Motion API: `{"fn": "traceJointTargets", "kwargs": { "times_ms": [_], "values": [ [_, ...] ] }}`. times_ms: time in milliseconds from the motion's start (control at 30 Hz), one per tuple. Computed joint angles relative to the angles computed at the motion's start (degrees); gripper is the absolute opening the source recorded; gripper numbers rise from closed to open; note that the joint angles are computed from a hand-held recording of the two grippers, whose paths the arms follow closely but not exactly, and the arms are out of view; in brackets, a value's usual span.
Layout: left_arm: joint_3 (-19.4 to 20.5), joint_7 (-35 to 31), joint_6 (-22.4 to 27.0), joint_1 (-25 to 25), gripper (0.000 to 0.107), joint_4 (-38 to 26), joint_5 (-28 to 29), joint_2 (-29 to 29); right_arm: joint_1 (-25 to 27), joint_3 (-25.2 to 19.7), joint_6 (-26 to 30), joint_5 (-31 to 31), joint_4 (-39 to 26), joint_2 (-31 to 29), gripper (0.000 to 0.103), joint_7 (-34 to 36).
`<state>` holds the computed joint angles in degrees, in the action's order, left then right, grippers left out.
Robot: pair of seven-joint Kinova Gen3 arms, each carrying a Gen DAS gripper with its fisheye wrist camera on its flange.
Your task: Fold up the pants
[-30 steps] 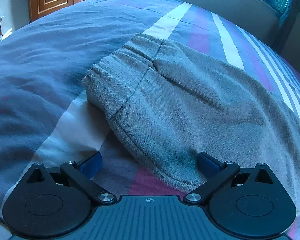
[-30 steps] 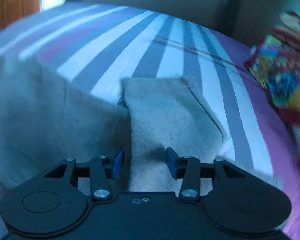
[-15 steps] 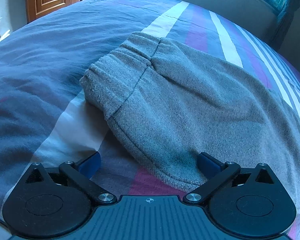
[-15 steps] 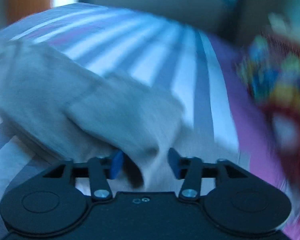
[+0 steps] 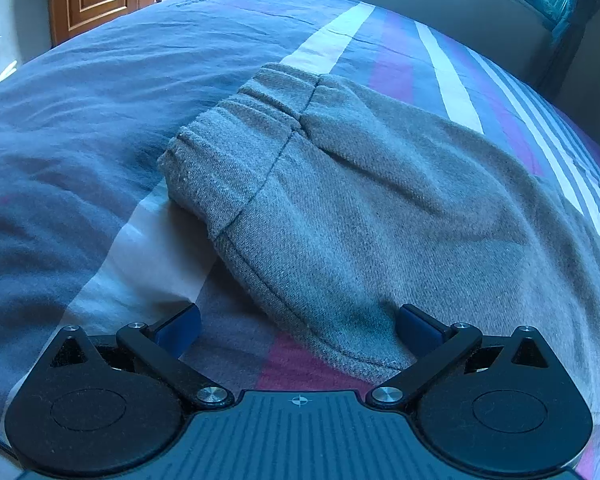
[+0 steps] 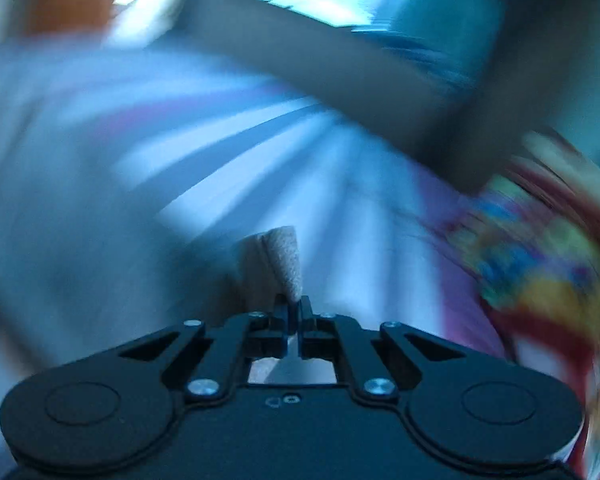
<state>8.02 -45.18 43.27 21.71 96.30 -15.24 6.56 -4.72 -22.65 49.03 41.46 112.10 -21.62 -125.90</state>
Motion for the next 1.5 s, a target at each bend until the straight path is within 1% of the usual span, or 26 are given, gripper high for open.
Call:
{"fn": "traceJointTargets", "kwargs": {
  "times_ms": [133,233,300,367,433,467,567,633,733,800,833,900,967,1000,1067,1100,1133,1167,1200,1233,1267,1333,1367,1400,1433,1500],
  "values": [
    [0.64,-0.98,-0.45,-0.86,0.103,0.32,0.57,-0.18,4.95,10.11,-3.29,-8.66,0.44,-10.34,0.003,-6.58],
    [-0.1,-1.43,0.07,-0.24,0.103,-0.14,0.97,0.0,8.31,18.06,-4.97,-15.65,3.57,-15.22,0.003,-8.63],
    [-1.53,-2.78,0.79,0.66,0.103,-0.89,2.3,0.26,10.91,23.37,-4.49,-20.31,6.69,-14.49,0.003,-10.85],
    [-1.54,-3.95,1.73,0.32,0.103,-1.74,3.27,0.57,11.93,28.68,-5.42,-24.96,9.43,-12.94,0.003,-11.41],
    [-1.64,-4.82,2.39,0.13,0.103,-2.39,3.93,0.83,10.75,33.34,-7.81,-29.08,11.22,-14.61,0.003,-8.32],
    [-1.76,-4.89,2.37,0.18,0.103,-2.42,4.09,0.86,10.92,34.28,-7.98,-31.01,10.95,-15.21,0.003,-6.23],
    [-1.86,-4.29,1.84,0.49,0.103,-2.1,3.45,0.89,16.15,31.91,-8.25,-36.75,10.54,-17.88,0.003,-0.61],
    [-1.84,-4.17,1.41,0.5,0.103,-1.66,3.33,0.68,18.71,31.28,-7.24,-38.66,9.91,-18.64,0.003,1.98],
    [0.77,-4.69,1.3,-2.15,0.103,-1.51,3.49,0.57,23.38,29.75,-5.41,-40.79,10.79,-19.78,0.003,2.94],
    [4.44,-3.79,0.89,-5.35,0.103,-0.87,2.37,0.04,26.46,27.5,-7.29,-43.34,12.53,-17.28,0.003,4.08],
    [5.17,-2.43,0.95,-5.45,0.103,-0.61,0.68,-0.42,27.31,27.2,-7.91,-44.29,13.1,-15.93,0.003,4.62],
    [3.44,1.86,-0.84,-2.73,0.103,1.46,-3.98,-2.61,27.35,26.5,-7.04,-44.39,12.53,-14.61,0.004,5.76],
    [1.67,5.35,-5.46,-1.85,0.102,5.34,-6.2,-6.31,26.48,26.65,-4.86,-44.13,10.49,-13.94,0.011,6.84],
    [1.62,6.37,-7.71,-2.87,0.097,7.0,-5.91,-7.59,25.68,27.52,-4.58,-44.66,10.08,-13.84,0.017,8.28],
    [-0.87,6.75,-12.16,-3.48,0.058,9.52,-2.54,-9.22,24.57,29.02,-4.18,-45.75,9.89,-14.03,0.019,11.23],
    [-3.5,6.34,-13.68,-2.36,0.054,10.08,-0.21,-9.31,23.96,29.49,-4.39,-45.68,10.17,-14.22,0.019,11.73],
    [-5.07,5.36,-14.28,-2.02,0.054,10.06,2.12,-9.03,24.23,29.44,-4.78,-46.06,10.58,-14.24,0.019,12.31],
    [-5.58,4.68,-14.36,-2.29,0.054,9.79,3.61,-8.52,24.31,29.51,-5.53,-46.24,10.83,-13.85,0.019,12.39],
    [-5.03,4.38,-14.31,-3.29,0.05,9.36,4.16,-7.98,24.34,29.28,-5.93,-45.97,10.99,-13.66,0.02,11.72],
    [-3.41,4.67,-15.18,-4.73,0.027,9.6,3.78,-8.1,24.64,28.84,-6.13,-45.95,11.09,-13.68,0.021,11.38],
    [-0.76,5.9,-16.22,-7.01,0.021,10.14,2.47,-8.38,25.5,28.16,-6.32,-46.37,11.01,-13.36,0.022,11.81],
    [3.77,8.83,-17.73,-10.25,0.021,10.84,-1.33,-8.98,26.94,26.71,-6.62,-46.5,10.93,-12.7,0.022,12.65],
    [4.58,8.91,-17.95,-10.72,0.021,10.79,-1.95,-8.72,27.58,25.91,-6.64,-46.41,10.8,-12.43,0.023,12.98],
    [4.33,8.26,-17.31,-10.33,0.022,10.16,-1.64,-7.81,27.79,25.53,-6.73,-46.34,10.85,-12.42,0.025,13.36],
    [3.01,7.43,-17.25,-9.5,0.026,9.85,-0.4,-7.01,28.37,25.15,-7.13,-46.78,11.04,-12.36,0.027,14.01],
    [1.08,3.34,-19.01,-9.36,0.027,10.0,4.02,-6.57,28.53,24.84,-7.79,-47.13,11.46,-12.46,0.031,14.15]
  ]
}}
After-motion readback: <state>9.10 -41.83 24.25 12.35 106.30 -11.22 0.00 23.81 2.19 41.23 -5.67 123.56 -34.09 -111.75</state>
